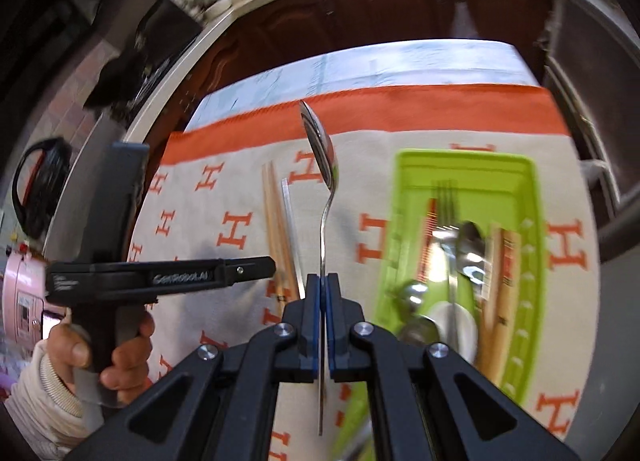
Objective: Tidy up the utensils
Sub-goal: 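Grasp a wooden chopstick with the left tool while the right tool carries the spoon into the tray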
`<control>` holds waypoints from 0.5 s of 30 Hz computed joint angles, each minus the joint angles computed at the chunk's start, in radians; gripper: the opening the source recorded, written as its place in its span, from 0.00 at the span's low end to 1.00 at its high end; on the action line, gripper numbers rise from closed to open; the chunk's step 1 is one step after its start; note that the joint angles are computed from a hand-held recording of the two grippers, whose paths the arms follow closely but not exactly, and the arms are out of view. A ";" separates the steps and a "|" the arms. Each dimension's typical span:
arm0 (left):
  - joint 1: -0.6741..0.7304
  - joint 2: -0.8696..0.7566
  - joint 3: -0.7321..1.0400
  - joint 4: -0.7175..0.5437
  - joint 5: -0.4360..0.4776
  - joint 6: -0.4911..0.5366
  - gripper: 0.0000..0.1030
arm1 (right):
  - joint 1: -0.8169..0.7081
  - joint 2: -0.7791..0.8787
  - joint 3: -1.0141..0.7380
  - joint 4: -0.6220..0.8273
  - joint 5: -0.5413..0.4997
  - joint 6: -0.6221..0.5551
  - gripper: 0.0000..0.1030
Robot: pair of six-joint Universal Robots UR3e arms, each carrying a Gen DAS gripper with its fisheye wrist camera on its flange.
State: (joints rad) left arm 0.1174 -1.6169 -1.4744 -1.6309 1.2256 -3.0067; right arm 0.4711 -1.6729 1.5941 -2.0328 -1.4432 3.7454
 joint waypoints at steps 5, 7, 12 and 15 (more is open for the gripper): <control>-0.075 0.014 -0.028 0.085 0.079 -0.100 0.23 | -0.022 -0.135 0.093 0.029 -0.037 0.023 0.02; -0.098 0.025 -0.040 0.111 0.102 -0.128 0.22 | -0.040 -0.177 0.136 0.028 -0.039 0.037 0.02; -0.092 0.071 -0.101 0.152 0.100 -0.124 0.05 | -0.076 -0.241 0.226 0.012 -0.025 0.064 0.02; -0.061 0.103 -0.107 0.103 0.077 -0.085 0.03 | -0.084 -0.271 0.263 0.008 -0.023 0.076 0.02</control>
